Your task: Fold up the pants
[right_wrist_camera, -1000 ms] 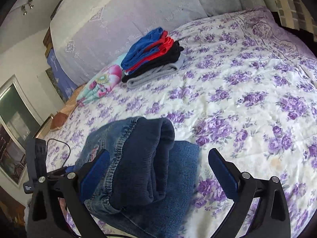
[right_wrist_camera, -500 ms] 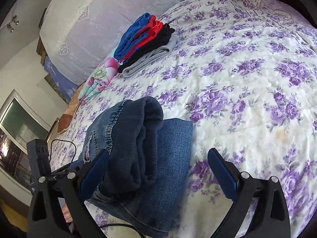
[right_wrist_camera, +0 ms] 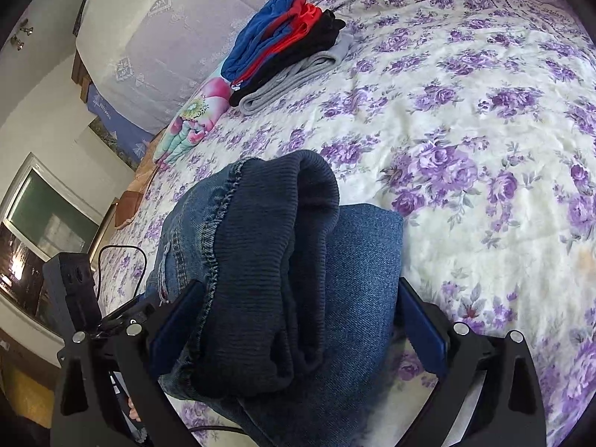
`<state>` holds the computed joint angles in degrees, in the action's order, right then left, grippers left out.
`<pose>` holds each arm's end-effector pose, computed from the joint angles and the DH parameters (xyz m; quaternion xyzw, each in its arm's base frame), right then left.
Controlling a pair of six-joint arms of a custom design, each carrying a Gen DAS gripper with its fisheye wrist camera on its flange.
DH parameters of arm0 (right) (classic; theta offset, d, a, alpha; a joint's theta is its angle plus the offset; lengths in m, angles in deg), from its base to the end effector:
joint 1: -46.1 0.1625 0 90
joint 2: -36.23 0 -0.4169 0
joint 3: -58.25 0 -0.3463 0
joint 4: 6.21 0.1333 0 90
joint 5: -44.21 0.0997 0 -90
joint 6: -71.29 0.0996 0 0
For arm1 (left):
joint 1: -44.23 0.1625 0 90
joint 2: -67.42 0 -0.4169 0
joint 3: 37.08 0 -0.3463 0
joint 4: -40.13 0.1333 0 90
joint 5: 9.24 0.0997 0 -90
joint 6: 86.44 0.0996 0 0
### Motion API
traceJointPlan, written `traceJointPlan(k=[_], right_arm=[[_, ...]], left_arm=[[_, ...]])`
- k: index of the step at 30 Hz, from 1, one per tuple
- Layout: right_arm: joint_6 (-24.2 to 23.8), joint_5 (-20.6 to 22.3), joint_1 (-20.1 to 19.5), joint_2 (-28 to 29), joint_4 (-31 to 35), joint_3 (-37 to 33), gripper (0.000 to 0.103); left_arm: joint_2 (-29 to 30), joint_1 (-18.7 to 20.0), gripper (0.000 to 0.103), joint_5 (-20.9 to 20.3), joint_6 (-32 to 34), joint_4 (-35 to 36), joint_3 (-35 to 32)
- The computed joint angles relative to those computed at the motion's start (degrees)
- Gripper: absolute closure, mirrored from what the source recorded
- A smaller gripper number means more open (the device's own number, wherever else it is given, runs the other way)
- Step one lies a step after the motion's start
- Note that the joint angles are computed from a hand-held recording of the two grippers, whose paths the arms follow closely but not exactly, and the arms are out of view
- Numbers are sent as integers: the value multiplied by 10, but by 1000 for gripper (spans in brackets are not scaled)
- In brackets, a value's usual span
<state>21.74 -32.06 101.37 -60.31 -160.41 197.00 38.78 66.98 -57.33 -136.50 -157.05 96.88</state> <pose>-0.0634 -0.3669 0.2916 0.1483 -0.9635 0.2191 0.0400 -0.2699 -0.3299 -0.0425 0.1338 0.9241 -0.3133 0.1731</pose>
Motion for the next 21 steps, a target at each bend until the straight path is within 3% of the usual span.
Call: traceJointPlan(k=[4, 8, 18, 21], right_arm=[[-4, -4, -3, -14, 14, 1, 4], [0, -5, -3, -4, 7, 0, 3], [-10, -14, 11, 7, -52, 22, 4], [-21, -13, 11, 4, -65, 30, 9]], left_arm=[[4, -13, 4, 13, 18, -8, 7], [11, 0, 4, -1, 37, -44, 11], [0, -29, 4, 57, 28, 64, -10], [-4, -34, 6, 65, 29, 83, -13]])
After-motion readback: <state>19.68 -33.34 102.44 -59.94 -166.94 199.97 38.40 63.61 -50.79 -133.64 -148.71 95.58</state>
